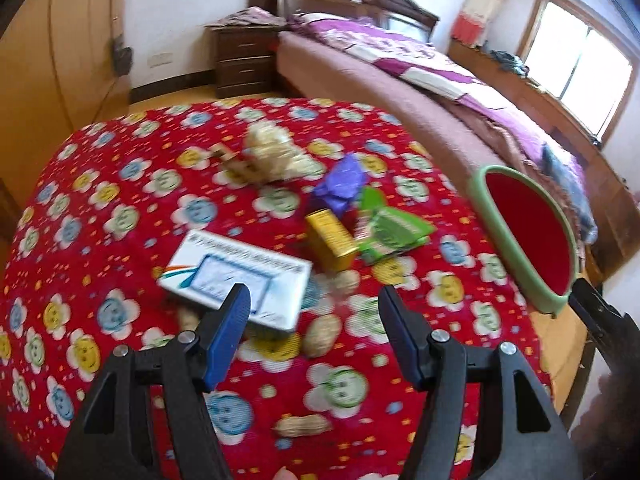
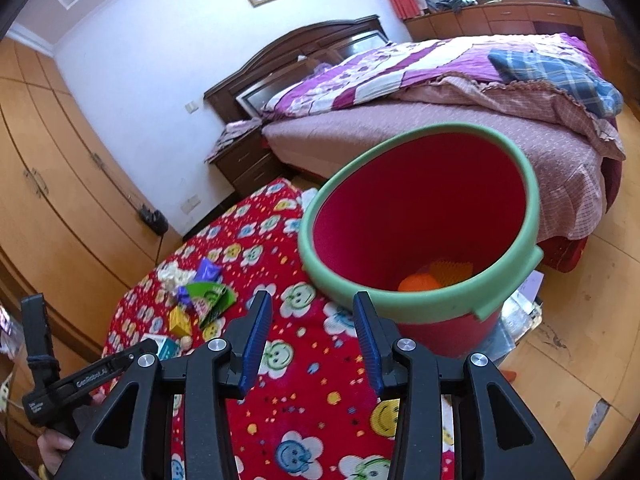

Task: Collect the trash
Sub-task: 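Move both tools back to the bedspread, left tool toward the white medicine box, then grasp the white-and-teal medicine box with the left tool and lift it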

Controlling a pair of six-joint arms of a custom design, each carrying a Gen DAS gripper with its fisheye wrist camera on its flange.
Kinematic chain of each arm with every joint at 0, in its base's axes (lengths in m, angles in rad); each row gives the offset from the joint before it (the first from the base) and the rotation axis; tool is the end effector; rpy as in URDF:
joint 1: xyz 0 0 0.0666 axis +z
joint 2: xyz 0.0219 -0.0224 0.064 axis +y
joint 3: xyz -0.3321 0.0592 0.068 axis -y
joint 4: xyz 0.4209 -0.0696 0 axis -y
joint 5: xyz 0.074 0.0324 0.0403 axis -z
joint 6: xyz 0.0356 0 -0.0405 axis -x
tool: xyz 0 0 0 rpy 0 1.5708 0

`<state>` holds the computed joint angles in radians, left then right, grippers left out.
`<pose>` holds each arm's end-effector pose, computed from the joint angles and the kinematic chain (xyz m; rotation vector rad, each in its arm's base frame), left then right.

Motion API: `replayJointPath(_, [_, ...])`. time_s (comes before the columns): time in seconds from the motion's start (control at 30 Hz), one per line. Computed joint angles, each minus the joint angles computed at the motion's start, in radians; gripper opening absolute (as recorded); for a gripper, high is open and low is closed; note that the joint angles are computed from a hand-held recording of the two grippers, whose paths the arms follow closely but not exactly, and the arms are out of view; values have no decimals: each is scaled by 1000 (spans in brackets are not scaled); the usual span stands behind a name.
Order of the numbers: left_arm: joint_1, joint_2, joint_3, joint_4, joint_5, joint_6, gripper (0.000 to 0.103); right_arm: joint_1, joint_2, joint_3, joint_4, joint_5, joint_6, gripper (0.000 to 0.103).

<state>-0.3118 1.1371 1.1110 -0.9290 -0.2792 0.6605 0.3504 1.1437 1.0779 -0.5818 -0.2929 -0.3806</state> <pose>0.4094 -0.1221 0.3611 -0.5375 2.4150 -0.0601 0.4214 0.1645 0.3680 -0.1327 2.2804 0.7189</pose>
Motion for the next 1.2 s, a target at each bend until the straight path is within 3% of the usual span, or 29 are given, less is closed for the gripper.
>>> replayJointPath(0.37, [58,-1,-29,4,56,56,66,25,8,3,-18,5,12,43])
replayJointPath(0.73, [138,69,5,2,68,95,66,23,15,7,-23,3,9,43])
replayJointPath(1.07, [159,147,94,-60,-10,116,67,11,17,2,-16,-11,2,43])
replayJointPath(1.2, [186,198,143,-88,1,137,77,4,16,-1,-13,-15,-2,43])
